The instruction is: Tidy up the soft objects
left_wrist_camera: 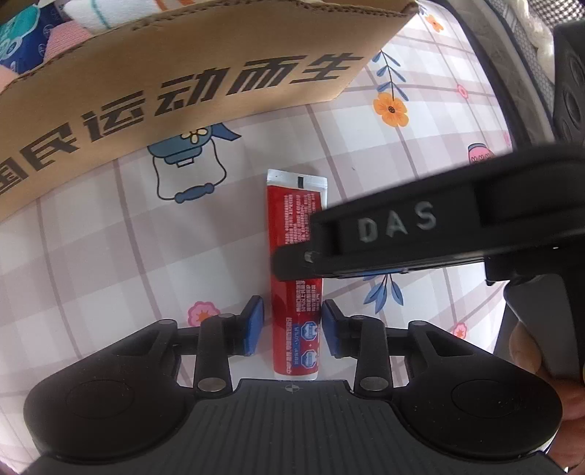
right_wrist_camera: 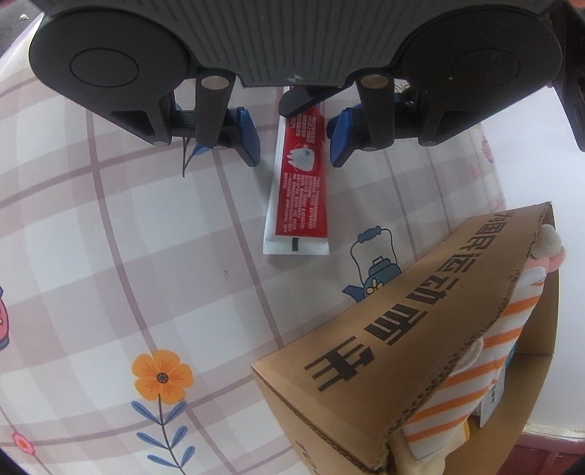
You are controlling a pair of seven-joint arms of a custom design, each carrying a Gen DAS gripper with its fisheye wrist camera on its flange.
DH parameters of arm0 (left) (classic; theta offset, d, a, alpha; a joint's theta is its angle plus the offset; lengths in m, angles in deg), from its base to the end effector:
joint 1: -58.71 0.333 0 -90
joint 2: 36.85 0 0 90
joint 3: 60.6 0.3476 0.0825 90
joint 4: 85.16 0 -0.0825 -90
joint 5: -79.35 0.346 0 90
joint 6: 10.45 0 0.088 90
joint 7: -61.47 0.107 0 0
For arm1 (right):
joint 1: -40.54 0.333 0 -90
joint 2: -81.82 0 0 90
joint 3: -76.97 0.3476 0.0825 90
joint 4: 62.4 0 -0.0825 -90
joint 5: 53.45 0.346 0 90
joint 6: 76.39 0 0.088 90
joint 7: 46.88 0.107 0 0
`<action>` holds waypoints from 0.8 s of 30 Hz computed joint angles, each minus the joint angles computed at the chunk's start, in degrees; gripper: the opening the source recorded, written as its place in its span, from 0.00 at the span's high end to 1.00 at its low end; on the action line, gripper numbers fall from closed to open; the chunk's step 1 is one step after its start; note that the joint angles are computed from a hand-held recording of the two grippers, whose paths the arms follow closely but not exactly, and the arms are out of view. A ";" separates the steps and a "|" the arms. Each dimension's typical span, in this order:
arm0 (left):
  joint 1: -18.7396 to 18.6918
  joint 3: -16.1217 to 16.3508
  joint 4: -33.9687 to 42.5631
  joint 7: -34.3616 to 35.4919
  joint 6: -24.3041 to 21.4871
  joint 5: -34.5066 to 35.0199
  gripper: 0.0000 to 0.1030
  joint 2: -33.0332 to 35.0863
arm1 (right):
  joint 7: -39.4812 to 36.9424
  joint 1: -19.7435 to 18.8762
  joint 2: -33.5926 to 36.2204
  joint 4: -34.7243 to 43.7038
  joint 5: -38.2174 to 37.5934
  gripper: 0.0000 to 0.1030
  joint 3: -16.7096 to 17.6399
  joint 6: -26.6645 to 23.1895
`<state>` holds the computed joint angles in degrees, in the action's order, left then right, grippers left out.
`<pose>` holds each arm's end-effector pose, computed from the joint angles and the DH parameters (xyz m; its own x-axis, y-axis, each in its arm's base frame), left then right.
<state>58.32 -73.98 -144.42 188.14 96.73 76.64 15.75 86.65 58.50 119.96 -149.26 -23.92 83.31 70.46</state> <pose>0.7479 -0.1188 0.3235 -0.6926 -0.6857 0.2239 -0.7142 0.6954 -0.0794 0.6763 0.2765 0.3580 -0.6146 -0.5996 -0.5126 -0.7466 0.6519 0.1326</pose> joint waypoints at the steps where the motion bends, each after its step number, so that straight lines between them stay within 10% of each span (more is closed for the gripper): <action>1: -0.06 -0.02 -0.07 0.04 0.04 0.04 0.71 0.01 | -0.02 -0.04 0.11 0.08 0.22 0.56 0.10 0.20; 10: 0.22 -0.37 -2.10 1.11 2.05 -0.06 0.72 -0.90 | 3.61 2.18 1.87 4.61 -4.76 0.67 -2.45 -4.25; 24: 2.20 -1.87 -11.33 5.72 5.82 -2.67 0.72 -7.91 | 5.03 2.32 -4.58 -4.54 -2.96 0.69 -1.57 2.70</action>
